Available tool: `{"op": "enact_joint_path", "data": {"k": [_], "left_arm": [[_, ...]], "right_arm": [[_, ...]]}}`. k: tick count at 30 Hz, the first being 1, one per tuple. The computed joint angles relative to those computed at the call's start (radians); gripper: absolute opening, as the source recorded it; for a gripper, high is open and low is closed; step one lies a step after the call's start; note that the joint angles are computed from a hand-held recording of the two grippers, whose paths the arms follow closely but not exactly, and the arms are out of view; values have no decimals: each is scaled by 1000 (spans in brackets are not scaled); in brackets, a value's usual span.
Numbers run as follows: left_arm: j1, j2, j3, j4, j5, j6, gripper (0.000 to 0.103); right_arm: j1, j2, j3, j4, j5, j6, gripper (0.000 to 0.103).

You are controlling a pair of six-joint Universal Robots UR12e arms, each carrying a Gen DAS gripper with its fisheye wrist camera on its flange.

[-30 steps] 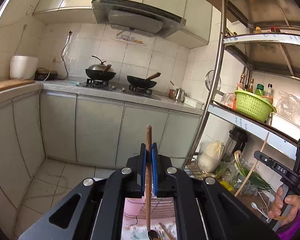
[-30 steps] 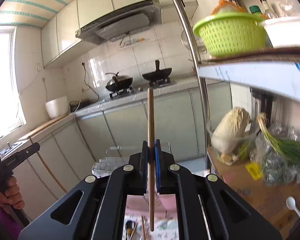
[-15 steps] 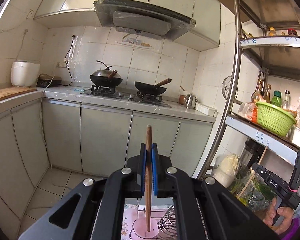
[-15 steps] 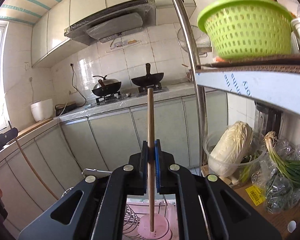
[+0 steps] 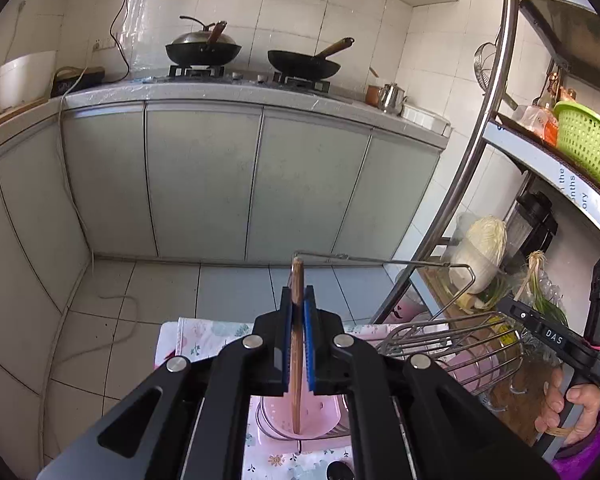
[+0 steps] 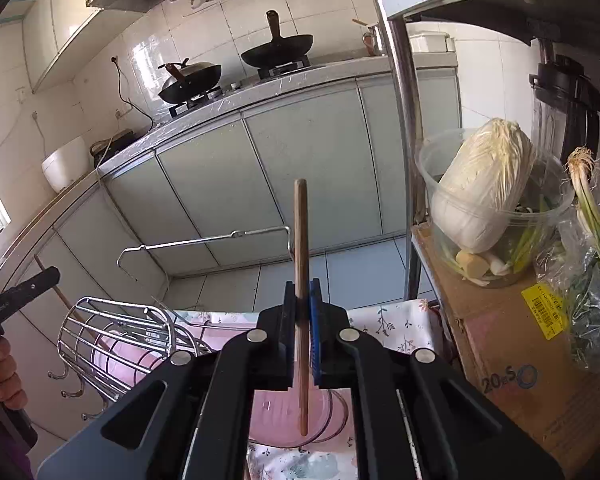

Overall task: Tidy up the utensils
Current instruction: 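Lift the chopsticks upright with both grippers and carry them over the pink cup, then lower the chopsticks into the pink cup and open both grippers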

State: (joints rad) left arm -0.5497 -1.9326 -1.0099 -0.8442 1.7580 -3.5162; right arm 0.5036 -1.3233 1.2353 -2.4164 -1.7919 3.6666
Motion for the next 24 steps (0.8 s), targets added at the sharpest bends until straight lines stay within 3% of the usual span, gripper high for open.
{"op": "enact_joint_path", "data": {"k": [4, 7, 10, 13, 16, 24], "left_arm": [[2, -7, -5, -2, 16, -26, 5], [12, -3, -13, -14, -14, -66, 6], [16, 1, -22, -16, -18, -76, 14], [19, 9, -34, 3, -23, -86, 19], [19, 17, -41, 14, -17, -85, 19], [12, 52, -76, 28, 1, -94, 19]], "right_arm": [[2, 3, -2, 21, 14, 4, 7], [2, 2, 2, 22, 18, 11, 7], [-5, -2, 5, 37, 47, 29, 7], [-8, -4, 6, 41, 63, 34, 15], [-6, -9, 10, 32, 58, 35, 30], [10, -31, 27, 19, 3, 21, 33]]}}
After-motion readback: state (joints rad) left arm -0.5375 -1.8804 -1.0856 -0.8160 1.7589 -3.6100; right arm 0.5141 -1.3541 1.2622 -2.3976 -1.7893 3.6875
